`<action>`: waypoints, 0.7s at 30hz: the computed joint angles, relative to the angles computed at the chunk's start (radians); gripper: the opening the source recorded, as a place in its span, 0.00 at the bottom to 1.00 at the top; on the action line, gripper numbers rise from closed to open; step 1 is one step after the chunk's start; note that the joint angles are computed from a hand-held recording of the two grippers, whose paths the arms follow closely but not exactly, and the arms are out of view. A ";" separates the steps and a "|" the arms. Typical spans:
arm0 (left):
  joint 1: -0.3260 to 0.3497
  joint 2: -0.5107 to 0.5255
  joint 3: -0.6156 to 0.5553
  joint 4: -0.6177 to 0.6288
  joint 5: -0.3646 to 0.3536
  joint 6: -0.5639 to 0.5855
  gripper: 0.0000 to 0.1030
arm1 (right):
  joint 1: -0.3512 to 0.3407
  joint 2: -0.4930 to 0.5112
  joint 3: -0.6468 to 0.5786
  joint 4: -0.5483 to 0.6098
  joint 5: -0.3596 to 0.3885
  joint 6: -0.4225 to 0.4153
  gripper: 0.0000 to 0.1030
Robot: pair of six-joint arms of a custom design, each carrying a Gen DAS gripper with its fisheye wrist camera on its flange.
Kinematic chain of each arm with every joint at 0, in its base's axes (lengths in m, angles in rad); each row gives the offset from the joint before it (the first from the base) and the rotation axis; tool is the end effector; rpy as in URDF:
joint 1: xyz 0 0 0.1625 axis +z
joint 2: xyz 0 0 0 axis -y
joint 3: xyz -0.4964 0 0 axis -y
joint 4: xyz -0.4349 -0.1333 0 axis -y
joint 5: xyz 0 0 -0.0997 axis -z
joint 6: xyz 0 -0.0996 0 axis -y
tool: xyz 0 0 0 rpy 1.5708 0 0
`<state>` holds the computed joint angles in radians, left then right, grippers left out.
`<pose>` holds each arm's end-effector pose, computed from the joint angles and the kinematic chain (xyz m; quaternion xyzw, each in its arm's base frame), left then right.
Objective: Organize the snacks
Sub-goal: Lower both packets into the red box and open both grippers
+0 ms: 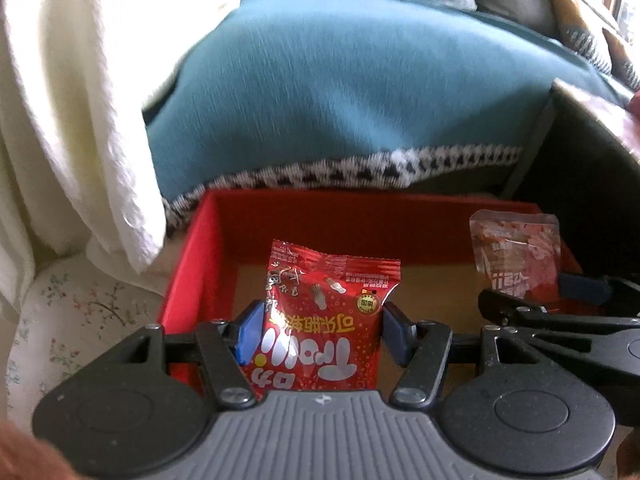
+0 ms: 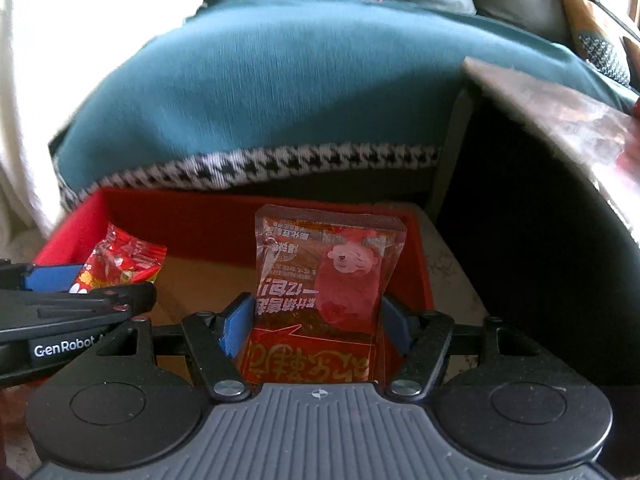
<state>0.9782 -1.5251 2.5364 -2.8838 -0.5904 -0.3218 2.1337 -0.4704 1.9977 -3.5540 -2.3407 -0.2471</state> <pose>-0.0248 -0.4236 0.2665 0.0476 0.8738 -0.3244 0.3591 0.3649 -0.4584 -0.0673 0.2777 -0.8632 0.2644 0.3283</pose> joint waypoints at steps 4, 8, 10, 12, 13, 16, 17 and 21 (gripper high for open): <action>0.017 0.026 0.000 -0.008 -0.001 0.002 0.53 | -0.009 0.010 -0.007 0.033 -0.012 0.002 0.72; 0.023 0.036 0.000 0.013 0.004 -0.010 0.53 | -0.004 0.017 -0.010 0.028 -0.029 -0.020 0.72; 0.027 0.038 0.000 0.012 0.000 -0.013 0.53 | -0.003 0.015 -0.011 0.033 -0.031 -0.018 0.72; 0.028 0.040 0.000 0.019 0.002 -0.014 0.53 | -0.002 0.016 -0.012 0.027 -0.037 -0.030 0.73; 0.029 0.043 0.000 0.015 0.003 -0.010 0.53 | -0.002 0.017 -0.013 0.024 -0.040 -0.037 0.74; 0.031 0.049 0.002 0.002 0.010 0.000 0.53 | 0.000 0.019 -0.013 0.014 -0.046 -0.049 0.74; 0.030 0.051 0.002 0.002 0.012 0.000 0.54 | -0.002 0.020 -0.014 0.006 -0.045 -0.053 0.75; 0.033 0.056 -0.001 0.003 0.004 0.000 0.54 | -0.005 0.009 -0.005 0.010 -0.029 -0.041 0.76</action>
